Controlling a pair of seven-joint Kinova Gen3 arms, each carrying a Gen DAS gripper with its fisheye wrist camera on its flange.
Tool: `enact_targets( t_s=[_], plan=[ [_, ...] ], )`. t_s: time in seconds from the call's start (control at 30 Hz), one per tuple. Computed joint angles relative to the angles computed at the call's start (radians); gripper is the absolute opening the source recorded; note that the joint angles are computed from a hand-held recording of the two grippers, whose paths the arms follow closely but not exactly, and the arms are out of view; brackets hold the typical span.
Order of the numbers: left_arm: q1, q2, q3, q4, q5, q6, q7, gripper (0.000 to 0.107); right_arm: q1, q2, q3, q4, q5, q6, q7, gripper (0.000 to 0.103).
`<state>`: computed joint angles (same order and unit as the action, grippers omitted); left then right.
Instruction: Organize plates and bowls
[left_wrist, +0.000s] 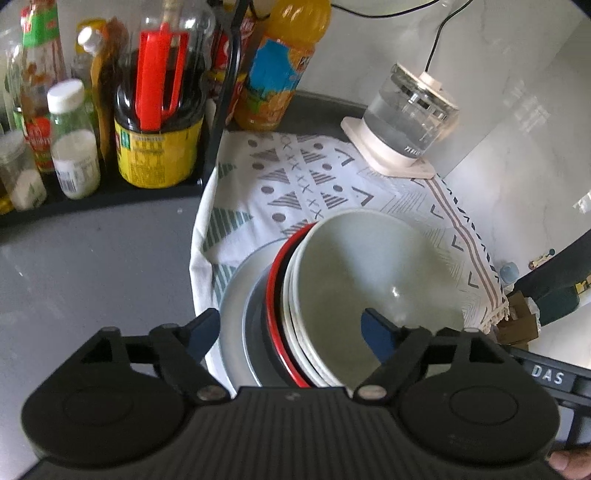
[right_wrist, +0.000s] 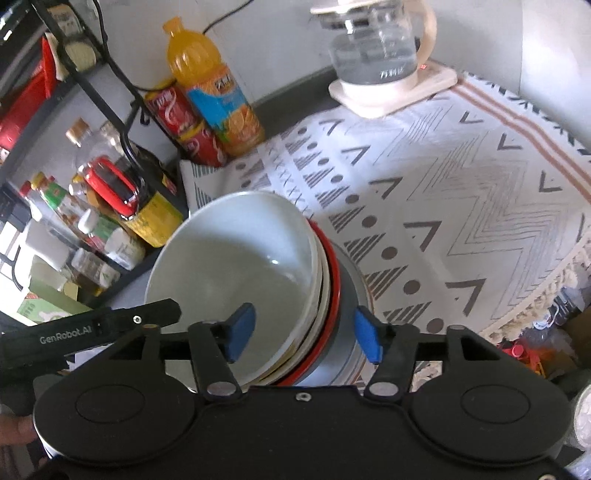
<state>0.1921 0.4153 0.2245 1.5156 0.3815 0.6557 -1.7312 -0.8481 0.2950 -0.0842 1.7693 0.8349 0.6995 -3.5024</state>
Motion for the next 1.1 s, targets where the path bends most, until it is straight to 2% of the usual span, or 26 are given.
enact_targets(
  t_s=[0.07, 0.2, 0.43, 0.53, 0.8, 1.1],
  plan=[
    [-0.003, -0.007, 0.001, -0.002, -0.001, 0.006, -0.007, 0.084, -0.016, -0.012, 0.002, 0.011, 0.016, 0.018, -0.033, 0.072],
    [-0.013, -0.032, 0.010, 0.015, 0.013, 0.004, -0.043, 0.088, -0.046, -0.036, -0.012, 0.036, 0.080, 0.065, -0.113, 0.084],
    [-0.007, -0.131, 0.016, 0.122, 0.043, -0.070, -0.094, 0.092, -0.091, -0.088, -0.089, 0.106, 0.191, 0.211, -0.272, 0.103],
    [0.020, -0.178, 0.003, 0.166, 0.029, -0.083, -0.079, 0.095, -0.114, -0.111, -0.137, 0.143, 0.222, 0.288, -0.348, 0.103],
    [0.044, -0.316, -0.009, 0.300, 0.062, -0.119, -0.116, 0.102, -0.206, -0.136, -0.255, 0.177, 0.192, 0.511, -0.459, 0.103],
    [0.100, -0.428, -0.036, 0.419, 0.101, -0.162, -0.169, 0.103, -0.309, -0.116, -0.302, 0.156, 0.170, 0.667, -0.496, 0.103]
  ],
)
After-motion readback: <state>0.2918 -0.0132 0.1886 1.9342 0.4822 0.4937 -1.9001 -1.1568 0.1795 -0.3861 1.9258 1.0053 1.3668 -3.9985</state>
